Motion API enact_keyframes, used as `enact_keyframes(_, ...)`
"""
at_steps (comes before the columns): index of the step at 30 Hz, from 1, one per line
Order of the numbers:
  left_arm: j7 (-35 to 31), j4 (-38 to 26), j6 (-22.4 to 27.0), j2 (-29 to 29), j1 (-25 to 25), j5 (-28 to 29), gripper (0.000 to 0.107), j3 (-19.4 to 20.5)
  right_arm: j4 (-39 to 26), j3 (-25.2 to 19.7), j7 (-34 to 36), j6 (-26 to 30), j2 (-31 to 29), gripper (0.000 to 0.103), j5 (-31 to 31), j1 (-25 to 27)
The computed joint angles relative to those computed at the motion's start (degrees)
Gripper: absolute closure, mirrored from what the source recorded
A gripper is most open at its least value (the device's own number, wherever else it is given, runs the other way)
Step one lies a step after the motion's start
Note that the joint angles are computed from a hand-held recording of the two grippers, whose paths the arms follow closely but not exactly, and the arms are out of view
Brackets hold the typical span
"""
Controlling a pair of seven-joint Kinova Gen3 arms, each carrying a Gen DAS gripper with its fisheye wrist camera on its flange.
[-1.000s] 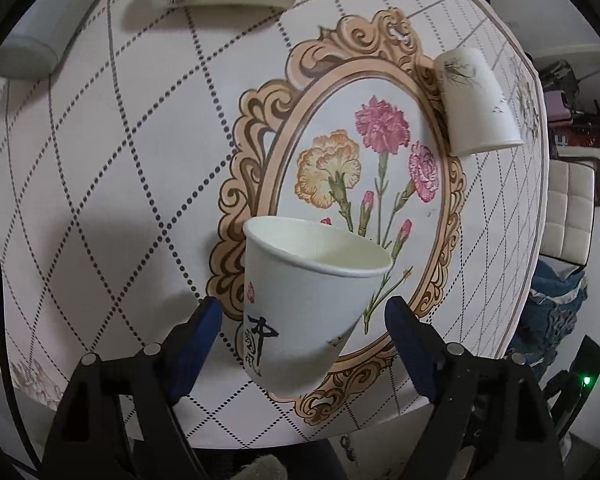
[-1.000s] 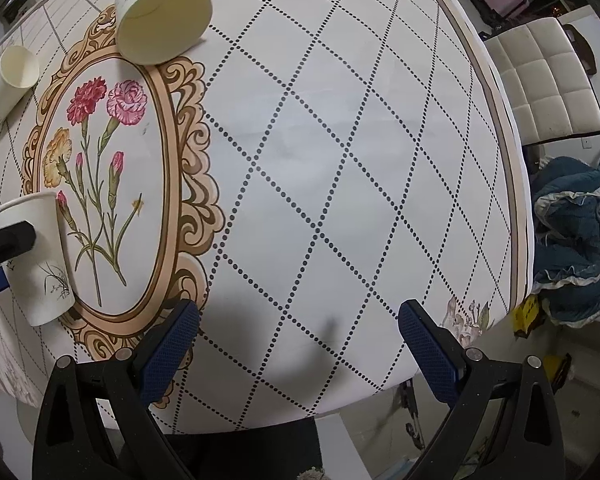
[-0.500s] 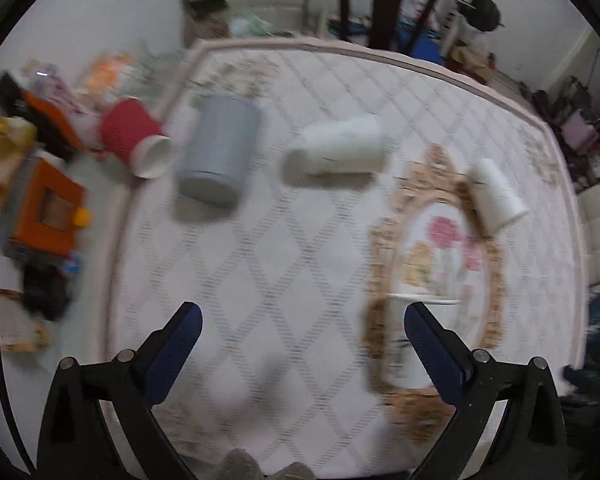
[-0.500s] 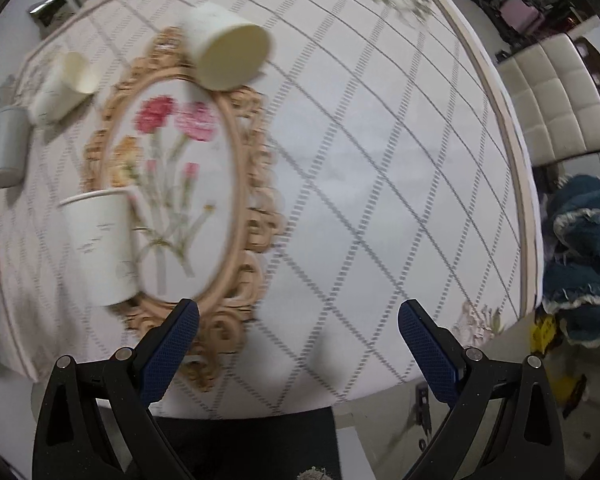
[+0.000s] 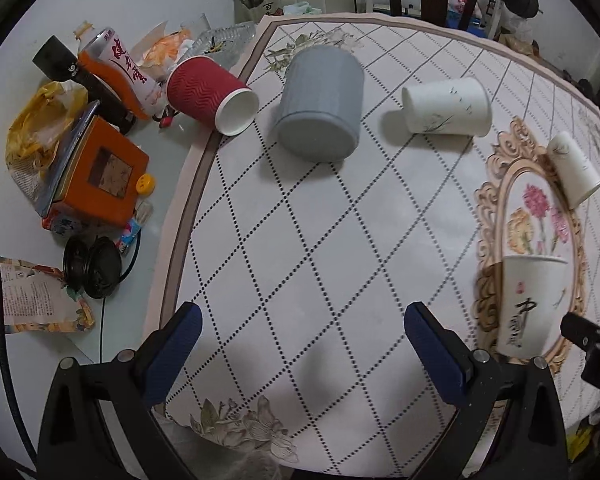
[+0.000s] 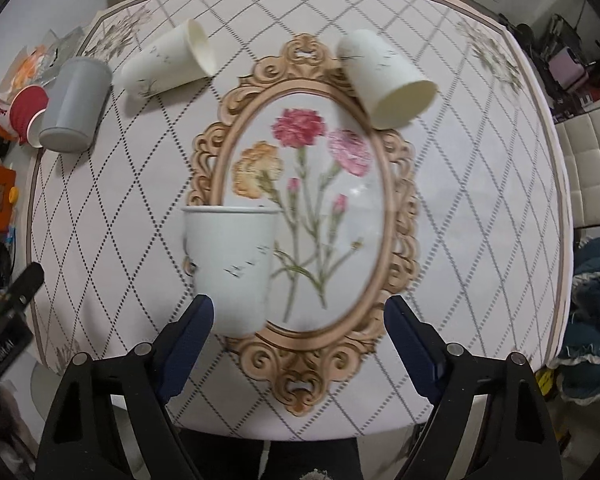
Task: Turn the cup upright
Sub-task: 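Grasp the upright white cup with the right gripper and lift it, then set the cup rim-up on the flower oval and open the right gripper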
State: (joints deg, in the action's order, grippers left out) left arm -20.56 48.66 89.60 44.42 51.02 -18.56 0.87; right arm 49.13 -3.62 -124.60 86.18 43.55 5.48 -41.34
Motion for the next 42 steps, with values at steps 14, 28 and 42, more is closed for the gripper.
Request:
enact_keyframes(14, -1.61, 5.32, -3.04, -0.21, -4.03, 6.35, 0.004, 2.70, -12.06, -0.79, -0.56, 4.63, 9.64, 0.043, -5.72, 0.72)
enact_keyframes(28, -2.97, 8.88, -5.85, -0.37, -7.25, 12.98, 0.004, 4.21, 7.32, -10.19, -7.21, -16.47, -2.35, 0.044, 4.62, 4.38)
enact_keyframes(42, -6.70, 3.44, -4.20, 4.79, -6.85, 11.04, 0.004, 2.80, 28.54, 6.08, -33.36, -46.11, -6.57, 0.044, 30.69, -11.86)
